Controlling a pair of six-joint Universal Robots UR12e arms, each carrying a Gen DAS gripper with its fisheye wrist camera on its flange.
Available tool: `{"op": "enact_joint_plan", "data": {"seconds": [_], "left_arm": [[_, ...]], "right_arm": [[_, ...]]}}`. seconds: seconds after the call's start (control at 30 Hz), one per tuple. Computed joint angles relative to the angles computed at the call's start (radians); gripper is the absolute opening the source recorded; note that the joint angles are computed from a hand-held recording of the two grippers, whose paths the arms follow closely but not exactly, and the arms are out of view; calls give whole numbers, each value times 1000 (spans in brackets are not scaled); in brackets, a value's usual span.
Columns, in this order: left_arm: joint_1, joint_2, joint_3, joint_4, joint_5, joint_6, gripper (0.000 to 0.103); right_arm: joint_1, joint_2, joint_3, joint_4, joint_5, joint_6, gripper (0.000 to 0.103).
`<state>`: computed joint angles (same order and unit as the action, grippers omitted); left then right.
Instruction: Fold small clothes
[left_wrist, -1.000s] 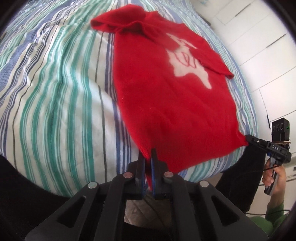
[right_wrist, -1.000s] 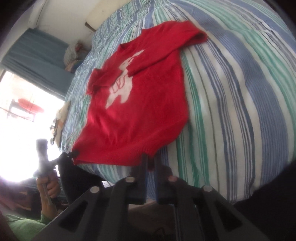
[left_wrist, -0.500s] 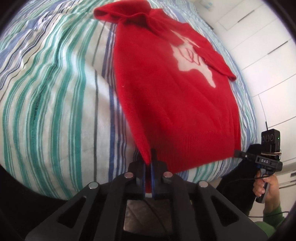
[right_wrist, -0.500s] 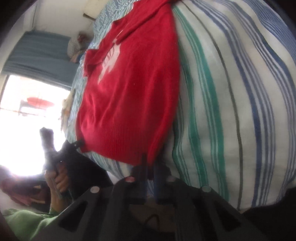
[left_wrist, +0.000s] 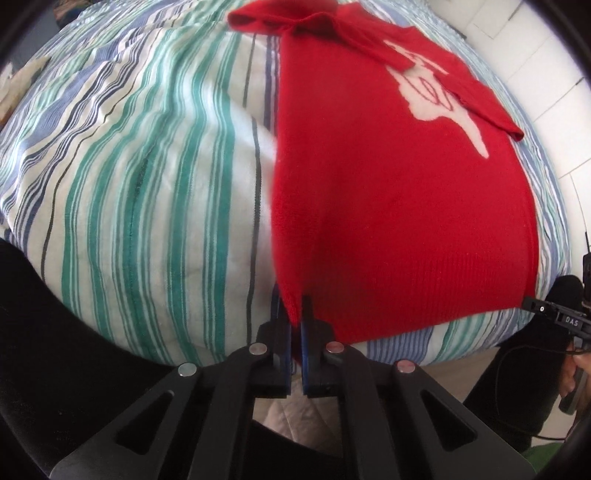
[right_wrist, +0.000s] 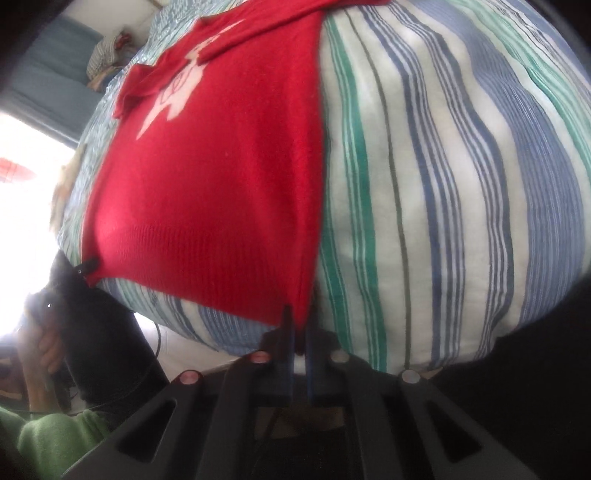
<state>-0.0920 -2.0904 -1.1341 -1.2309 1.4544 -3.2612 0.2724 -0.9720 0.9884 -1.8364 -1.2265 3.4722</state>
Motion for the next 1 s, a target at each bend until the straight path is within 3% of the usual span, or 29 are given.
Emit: {"op": "enact_joint_plan", "data": {"seconds": [0.1,0.37,0.43,0.47,0.5,0.53,0.57,0.6,0.67,0.73,0.83,0.87,0.9,0.97,1.0], "left_arm": [[-11,-16,9,-3,45,-19,1],[-11,-23,27,-9,47,-84,7],[-9,-15,22,-14,48,-78,16],[-9,-9,18,-19,56,-73,27],[-10,-5,20,-28,69,-68,43],[-12,0,20,-35,87,-64,53],[-13,7,17,-37,110,-59,66],[-14,17,10,-31,132,-53,70],[-13,38,-1,-28,162,-39,70],[-5,66,-21,7,164,-47,70],[7,101,-46,92,149,-80,70],[9,108,-50,125,137,-95,71],[11,111,-57,166,117,-109,73],[9,104,-46,204,89,-135,74],[7,99,-36,202,73,-143,74]], "right_arm": [[-1,6,21,-24,2,35,3],[19,10,9,-46,-71,35,6],[21,3,16,-54,-73,32,8],[18,-5,25,-56,-71,30,12],[16,-9,26,-50,-66,32,21],[14,-14,26,-38,-63,33,29],[14,-16,18,-15,-69,31,47],[13,-21,13,10,-86,20,56],[15,-28,-15,75,-147,-25,56],[15,-44,-34,85,-259,-60,56],[34,-33,-111,0,-504,-158,56],[44,-19,-140,-60,-582,-217,60],[55,7,-177,-126,-643,-294,71],[66,79,-272,-229,-643,-479,83],[65,125,-340,-220,-580,-559,83]]}}
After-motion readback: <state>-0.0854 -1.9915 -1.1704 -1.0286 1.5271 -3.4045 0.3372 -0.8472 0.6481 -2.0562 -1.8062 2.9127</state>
